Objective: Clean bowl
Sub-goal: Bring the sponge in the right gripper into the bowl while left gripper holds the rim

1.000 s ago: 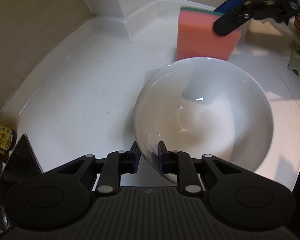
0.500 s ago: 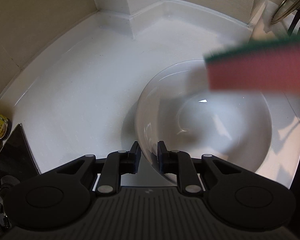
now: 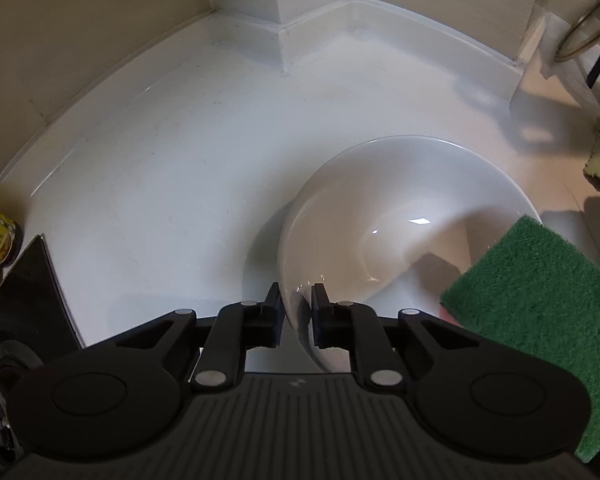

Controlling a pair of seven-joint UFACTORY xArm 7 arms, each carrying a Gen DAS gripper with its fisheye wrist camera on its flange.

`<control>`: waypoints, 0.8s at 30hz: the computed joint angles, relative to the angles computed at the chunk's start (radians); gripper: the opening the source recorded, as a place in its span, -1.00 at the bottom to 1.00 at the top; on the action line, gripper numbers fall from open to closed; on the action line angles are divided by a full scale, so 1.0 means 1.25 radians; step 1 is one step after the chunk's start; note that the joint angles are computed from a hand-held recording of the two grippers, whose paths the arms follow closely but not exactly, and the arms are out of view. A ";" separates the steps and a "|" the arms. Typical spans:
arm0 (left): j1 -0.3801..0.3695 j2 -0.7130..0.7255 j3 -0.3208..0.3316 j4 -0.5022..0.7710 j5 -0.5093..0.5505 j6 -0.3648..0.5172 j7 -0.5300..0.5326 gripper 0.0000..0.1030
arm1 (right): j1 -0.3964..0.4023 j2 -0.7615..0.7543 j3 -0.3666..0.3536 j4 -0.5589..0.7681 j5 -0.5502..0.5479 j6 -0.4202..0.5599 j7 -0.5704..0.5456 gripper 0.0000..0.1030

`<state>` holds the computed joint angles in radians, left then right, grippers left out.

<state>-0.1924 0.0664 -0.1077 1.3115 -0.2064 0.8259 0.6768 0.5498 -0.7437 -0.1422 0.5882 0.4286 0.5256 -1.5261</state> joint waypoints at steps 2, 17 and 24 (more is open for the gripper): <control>0.002 0.004 0.000 0.002 -0.006 0.002 0.009 -0.72 | -0.015 -0.014 -0.006 0.002 -0.025 0.052 -0.016 -0.68; 0.001 -0.005 0.000 -0.017 0.002 -0.015 -0.002 -0.71 | -0.075 0.040 0.004 0.044 0.024 0.029 0.177 -0.74; 0.000 -0.008 0.001 -0.014 0.004 -0.010 -0.002 -0.71 | -0.103 0.109 0.036 0.116 -0.003 0.086 0.205 -0.50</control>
